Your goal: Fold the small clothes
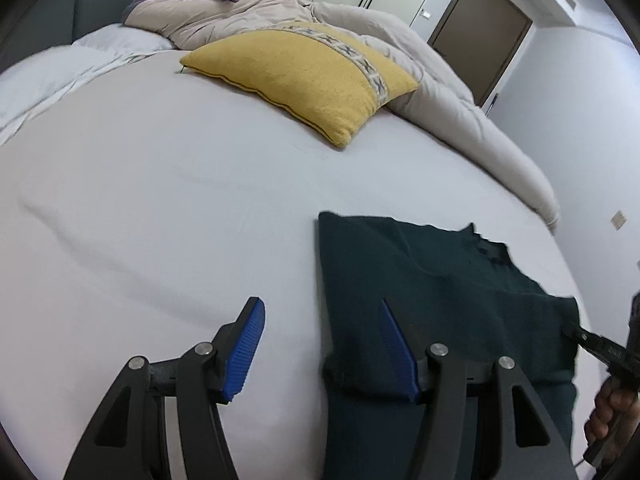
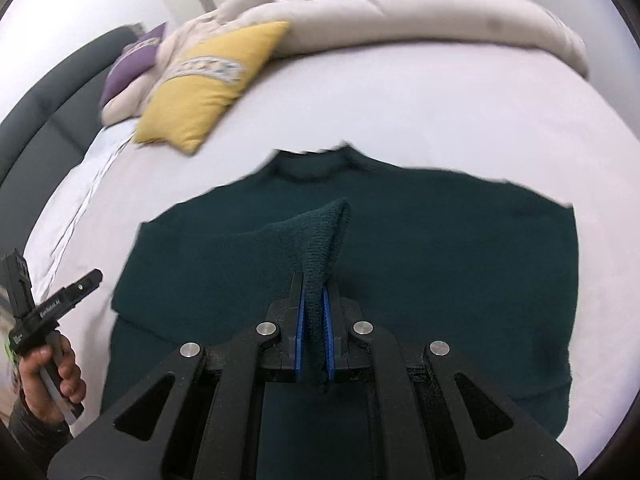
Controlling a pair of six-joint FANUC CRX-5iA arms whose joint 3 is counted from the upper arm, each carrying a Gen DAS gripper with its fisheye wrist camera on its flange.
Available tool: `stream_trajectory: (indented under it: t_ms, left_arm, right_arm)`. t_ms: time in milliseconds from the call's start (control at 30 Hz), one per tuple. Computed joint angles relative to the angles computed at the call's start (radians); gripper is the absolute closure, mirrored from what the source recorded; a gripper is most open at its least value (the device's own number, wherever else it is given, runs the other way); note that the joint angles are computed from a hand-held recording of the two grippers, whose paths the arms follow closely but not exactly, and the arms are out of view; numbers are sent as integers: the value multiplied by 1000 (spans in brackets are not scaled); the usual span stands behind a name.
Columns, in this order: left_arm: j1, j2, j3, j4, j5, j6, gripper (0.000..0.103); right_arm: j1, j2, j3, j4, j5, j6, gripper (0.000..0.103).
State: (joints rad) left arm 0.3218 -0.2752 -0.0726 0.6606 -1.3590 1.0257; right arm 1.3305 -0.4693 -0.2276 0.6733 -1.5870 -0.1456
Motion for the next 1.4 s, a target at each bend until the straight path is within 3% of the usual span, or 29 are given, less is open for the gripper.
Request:
stream_trajectory:
  t_ms: [233, 267, 300, 333, 600, 800, 933, 1000, 1133, 1267, 1333, 1400]
  left_arm:
    - [-201, 95, 123, -223, 65, 85, 43]
    - [-209, 100, 125, -231, 63, 89, 47]
    - [-227, 108, 132, -261, 64, 101, 60]
    - [-241, 106, 128, -283, 73, 101, 63]
    - [-226, 66, 52, -256, 143, 57, 67]
    - [-203, 31, -3, -216, 187, 44, 69]
    - [-201, 1, -41, -217, 234, 46, 72]
    - [-197, 5, -43, -212, 229, 46, 72]
    - [-191, 17, -26, -207, 204, 44, 72]
    - [-126, 21, -8, -140, 120, 65, 72]
    - [-97, -3, -26, -105, 117, 71, 73]
    - [-100, -18, -32, -104, 117, 61, 73]
  right_arm:
    - [-10, -112, -155, -18, 50, -93, 97]
    - [-14, -118, -173, -17, 64, -102, 97]
    - [-24, -119, -178, -18, 72, -96, 97]
    - [-14, -122, -186, -14, 70, -106, 97]
    - [-40, -87, -170, -20, 68, -104, 97]
    - [27, -67, -155, 41, -15, -117, 97]
    - [-5, -56, -185, 0, -72, -111, 103]
    - [7, -133, -256, 12, -17, -201, 103]
    - [4, -105, -200, -12, -48, -165, 103]
    - [93, -121, -180, 80, -98, -265, 87]
    - [92, -96, -152, 100, -88, -238, 38]
    - [67, -72, -144, 115, -47, -197, 34]
